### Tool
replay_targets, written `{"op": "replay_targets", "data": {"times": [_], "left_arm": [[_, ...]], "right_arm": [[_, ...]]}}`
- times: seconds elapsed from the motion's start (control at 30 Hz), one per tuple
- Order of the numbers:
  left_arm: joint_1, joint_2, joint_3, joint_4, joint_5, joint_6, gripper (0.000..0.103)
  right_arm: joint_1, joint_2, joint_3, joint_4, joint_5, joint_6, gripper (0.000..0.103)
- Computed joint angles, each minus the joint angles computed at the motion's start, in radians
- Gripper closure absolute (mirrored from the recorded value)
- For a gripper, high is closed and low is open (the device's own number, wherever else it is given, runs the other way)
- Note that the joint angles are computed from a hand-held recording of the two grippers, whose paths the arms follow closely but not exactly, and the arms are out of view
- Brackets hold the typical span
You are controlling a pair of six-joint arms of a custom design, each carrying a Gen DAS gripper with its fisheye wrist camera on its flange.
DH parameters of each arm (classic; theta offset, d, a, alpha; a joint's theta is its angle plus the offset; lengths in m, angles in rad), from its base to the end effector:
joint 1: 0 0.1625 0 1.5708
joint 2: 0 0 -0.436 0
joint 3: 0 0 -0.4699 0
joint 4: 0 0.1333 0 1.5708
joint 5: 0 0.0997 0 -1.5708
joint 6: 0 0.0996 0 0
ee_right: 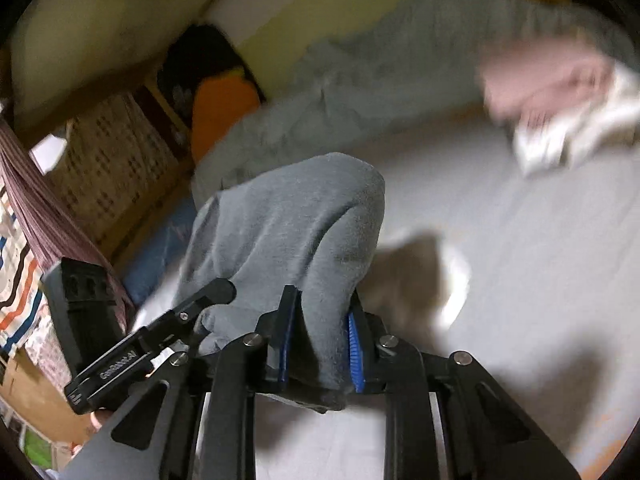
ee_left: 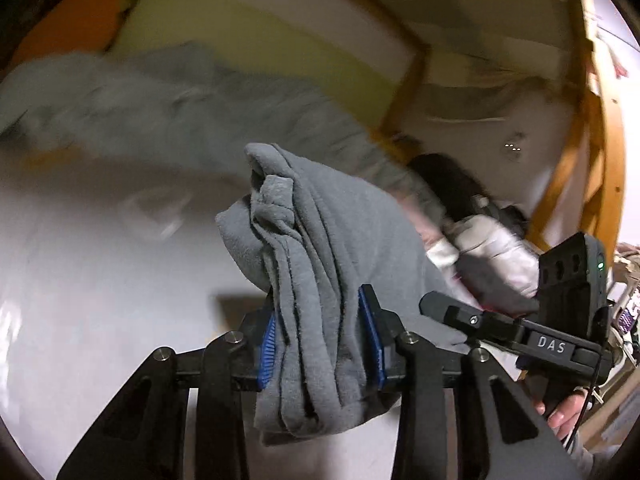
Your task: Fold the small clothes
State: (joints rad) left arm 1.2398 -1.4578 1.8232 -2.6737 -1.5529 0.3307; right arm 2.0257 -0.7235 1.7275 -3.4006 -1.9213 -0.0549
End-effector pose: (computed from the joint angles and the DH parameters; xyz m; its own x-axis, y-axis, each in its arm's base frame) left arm -0.0766 -0.6386 0.4211 -0.8199 0.5239 -0.2309 0.5358 0.5602 -0.6317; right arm 0.4034 -0.5991 0.0646 -0.9368 -0.2191 0.2728 -0.3498 0.5979 -0.7212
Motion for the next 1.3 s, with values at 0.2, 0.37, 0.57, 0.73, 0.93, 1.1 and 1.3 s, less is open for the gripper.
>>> {"op": "replay_targets", "data": {"times": [0.2,0.37,0.57,0.73,0.93,1.1,1.3], "left_arm": [[-0.087,0.285,-0.251,-0.028,-0.123,0.057,0.066],[-0.107,0.498,-0.444,0.002,-0.167,0.027,0.066],[-0.12,0.645,-0.569,0.035,-0.119,0.024,0.065],[-0.108,0.748,-0.655,0.128,-0.074,0.013,0.053],[-0.112,0.724,-0.572,-0.02,-0.06,0.04,0.042],[-0.139,0.649,-0.388,-0.38,0.051,0.245,0.006],[-0.124,0.592,-0.262,-0.589,0.048,0.267,0.0]], "right_arm": [[-0.013,-0.085,-0.081,-0.064,-0.161,-0.195,0.08],[-0.073,-0.101,-0.157,-0.08,-0.218,-0.267,0.08],[-0.169,-0.12,-0.195,-0.048,-0.182,-0.251,0.08],[-0.22,-0.083,-0.238,-0.046,-0.248,-0.228,0.08],[-0.223,-0.042,-0.231,-0.23,-0.266,-0.407,0.07],[-0.22,-0.02,-0.162,-0.558,-0.172,-0.574,0.018],[-0.234,-0.028,-0.046,-0.755,-0.101,-0.637,0.001]]}}
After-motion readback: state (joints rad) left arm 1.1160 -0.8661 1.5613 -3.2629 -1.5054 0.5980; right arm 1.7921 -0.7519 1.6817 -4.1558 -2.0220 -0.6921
